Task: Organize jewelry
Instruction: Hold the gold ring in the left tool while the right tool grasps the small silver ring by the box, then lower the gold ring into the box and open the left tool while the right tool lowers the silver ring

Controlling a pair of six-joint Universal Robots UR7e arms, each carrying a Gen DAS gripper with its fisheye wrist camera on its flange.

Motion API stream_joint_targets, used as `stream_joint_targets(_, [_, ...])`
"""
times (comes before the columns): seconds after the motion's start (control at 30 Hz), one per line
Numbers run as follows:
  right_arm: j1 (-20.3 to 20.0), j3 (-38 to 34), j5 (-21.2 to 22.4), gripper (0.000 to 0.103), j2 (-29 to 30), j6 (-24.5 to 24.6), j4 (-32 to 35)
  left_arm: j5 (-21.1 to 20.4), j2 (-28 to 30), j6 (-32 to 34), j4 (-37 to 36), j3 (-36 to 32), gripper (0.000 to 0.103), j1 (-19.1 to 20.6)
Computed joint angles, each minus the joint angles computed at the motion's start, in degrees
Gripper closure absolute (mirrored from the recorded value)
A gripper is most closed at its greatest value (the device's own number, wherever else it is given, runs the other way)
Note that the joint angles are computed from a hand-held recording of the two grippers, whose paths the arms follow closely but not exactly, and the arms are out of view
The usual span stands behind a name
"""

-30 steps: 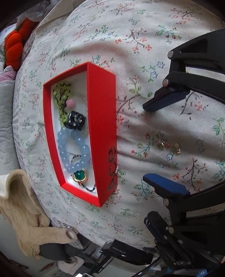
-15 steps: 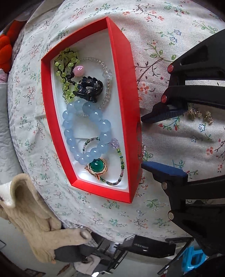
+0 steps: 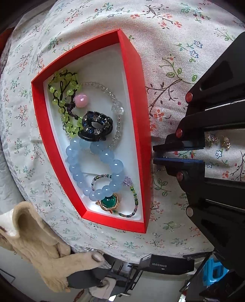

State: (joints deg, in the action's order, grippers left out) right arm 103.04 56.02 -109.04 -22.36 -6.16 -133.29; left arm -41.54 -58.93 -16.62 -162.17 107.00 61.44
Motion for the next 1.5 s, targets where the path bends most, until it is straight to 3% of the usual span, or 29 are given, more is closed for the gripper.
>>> stream_joint_targets(0.27, [-0.28, 2.07, 0.36, 0.092, -1.19, -0.17, -1.98, -0.01, -0.04, -0.21, -0.26, -0.19, 0.092, 0.26])
stream_joint_targets(0.33, [-0.31, 2.31, 1.45, 0.076, -1.08, -0.14, -2.5, -0.02, -0.08, -0.28, -0.23, -0.11, 0.092, 0.27])
stream_joint_targets(0.43, [0.2, 2.8, 1.4, 0.064, -0.83, -1.37, -4.25, 0.19, -0.16, -0.43, -0.59, 0.03, 0.092, 0.29])
stream_joint_targets(0.6, [1.36, 3.03, -2.85, 0.064, 0.64, -4.47, -7.99, -0.28, -0.45, -1.24, -0.26, 0.04, 0.092, 0.52])
stream_joint_targets(0.73, [2.86, 4.0, -8.23, 0.066, 1.97, -9.82, -12.48, -0.38, -0.28, -1.34, 0.17, -0.27, 0.092, 0.66])
stream_joint_targets(0.83, [3.52, 4.32, -10.68, 0.078, 2.8, -13.75, -14.99, -0.03, -0.1, -1.06, 0.02, -0.23, 0.092, 0.57])
stream_joint_targets(0.93, [3.34, 4.12, -10.09, 0.085, 2.59, -13.95, -14.27, 0.22, 0.01, -1.13, 0.21, -0.17, 0.092, 0.51])
stream_joint_targets(1.17, [1.61, 4.86, -3.13, 0.085, 0.07, -9.02, -9.46, 0.8, -0.24, -1.38, -0.56, 0.18, 0.092, 0.08])
stream_joint_targets(1.5, [0.98, 7.68, 1.77, 0.085, -5.03, -4.97, -6.82, 2.38, -0.2, 0.04, -3.8, 0.43, 0.092, -1.75])
